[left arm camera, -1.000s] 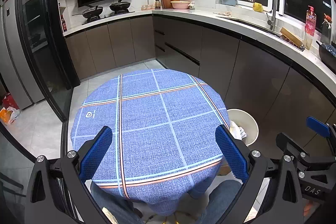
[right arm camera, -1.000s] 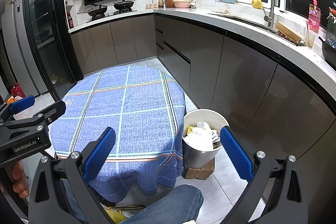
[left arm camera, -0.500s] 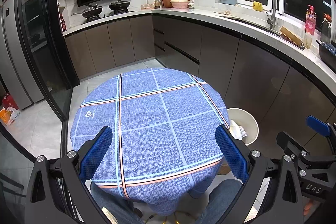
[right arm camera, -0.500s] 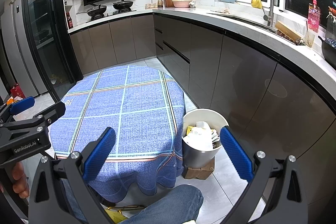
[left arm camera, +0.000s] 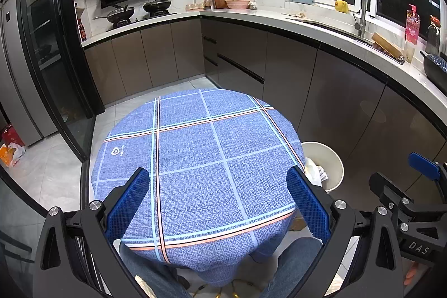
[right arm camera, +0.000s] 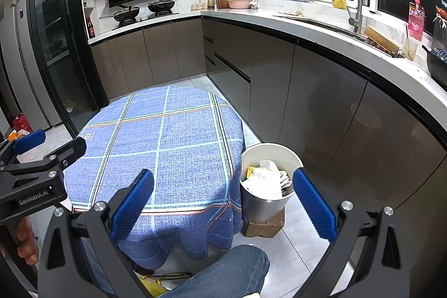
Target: Collect trash
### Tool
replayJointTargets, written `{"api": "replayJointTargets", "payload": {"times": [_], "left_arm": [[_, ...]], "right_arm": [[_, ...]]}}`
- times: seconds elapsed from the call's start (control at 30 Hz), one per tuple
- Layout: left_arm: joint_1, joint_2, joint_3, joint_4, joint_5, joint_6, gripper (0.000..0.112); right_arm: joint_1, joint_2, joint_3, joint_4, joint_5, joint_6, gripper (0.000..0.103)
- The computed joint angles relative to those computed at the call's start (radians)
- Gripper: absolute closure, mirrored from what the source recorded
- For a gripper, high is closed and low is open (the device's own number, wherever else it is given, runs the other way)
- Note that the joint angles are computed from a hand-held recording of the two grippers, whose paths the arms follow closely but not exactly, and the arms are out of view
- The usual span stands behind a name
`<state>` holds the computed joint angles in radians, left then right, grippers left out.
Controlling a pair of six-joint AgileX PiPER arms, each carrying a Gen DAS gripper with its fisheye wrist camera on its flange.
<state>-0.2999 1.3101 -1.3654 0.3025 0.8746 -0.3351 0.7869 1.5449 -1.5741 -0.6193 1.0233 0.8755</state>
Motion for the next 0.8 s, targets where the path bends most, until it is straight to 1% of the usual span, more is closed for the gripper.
{"api": "replayJointTargets", "payload": {"times": [0.47,0.8], "left_arm": [[0.020,0.001,0.021,-0.027,-0.025,0.026,0.017],[0.042,0.007,0.018,-0.072,-0.035,0.079,0.017]], "right_arm": [[0.003,-0.006,0.012,-0.004,0.003,0.011,0.003],[0.001,-0.004,0.012,-0.002,0.001,0.010,0.003]]}}
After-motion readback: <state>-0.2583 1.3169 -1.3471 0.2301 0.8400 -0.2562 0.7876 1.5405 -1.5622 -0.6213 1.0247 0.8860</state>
